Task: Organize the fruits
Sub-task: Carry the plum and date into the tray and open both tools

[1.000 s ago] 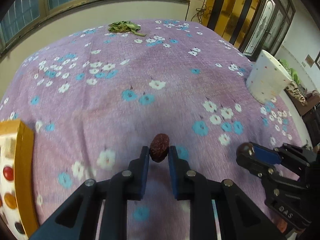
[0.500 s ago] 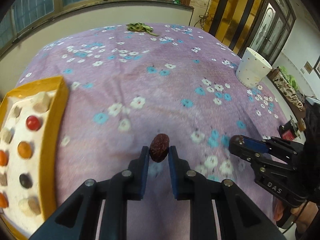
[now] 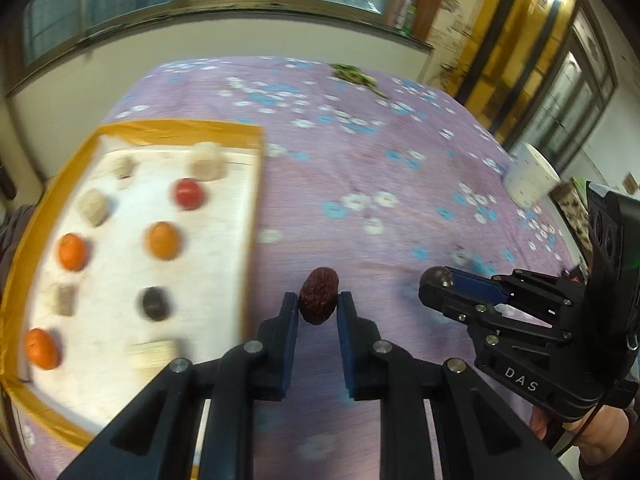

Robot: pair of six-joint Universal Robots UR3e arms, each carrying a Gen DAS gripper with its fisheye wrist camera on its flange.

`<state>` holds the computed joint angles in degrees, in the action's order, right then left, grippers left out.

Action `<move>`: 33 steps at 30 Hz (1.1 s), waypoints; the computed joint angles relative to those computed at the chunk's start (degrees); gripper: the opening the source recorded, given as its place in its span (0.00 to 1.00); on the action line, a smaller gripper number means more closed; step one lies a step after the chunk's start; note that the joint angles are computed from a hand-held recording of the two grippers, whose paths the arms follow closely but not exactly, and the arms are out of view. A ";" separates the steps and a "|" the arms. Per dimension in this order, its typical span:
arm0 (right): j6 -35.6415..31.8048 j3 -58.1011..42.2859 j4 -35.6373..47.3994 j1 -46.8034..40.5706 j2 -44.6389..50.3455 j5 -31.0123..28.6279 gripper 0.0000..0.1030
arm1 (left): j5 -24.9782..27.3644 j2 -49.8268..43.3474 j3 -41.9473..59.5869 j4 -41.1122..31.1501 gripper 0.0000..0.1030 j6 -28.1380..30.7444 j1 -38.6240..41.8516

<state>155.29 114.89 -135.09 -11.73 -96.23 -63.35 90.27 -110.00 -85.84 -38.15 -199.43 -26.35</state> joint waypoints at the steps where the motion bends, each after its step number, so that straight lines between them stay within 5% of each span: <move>1: 0.99 -1.54 -0.47 1.90 1.63 -0.08 0.19 | -0.12 1.66 -2.23 0.51 0.21 0.03 1.15; 12: -1.06 -25.30 4.44 17.15 20.75 0.48 0.19 | 4.60 15.33 -20.27 2.52 0.21 -7.51 8.76; 24: -23.59 -52.88 22.12 25.18 38.94 4.21 0.19 | 14.61 18.09 -26.75 2.66 0.21 -36.89 5.65; 33: -29.27 -78.03 37.97 28.53 53.25 4.53 0.19 | 18.47 13.98 -24.21 1.69 0.21 -47.97 5.26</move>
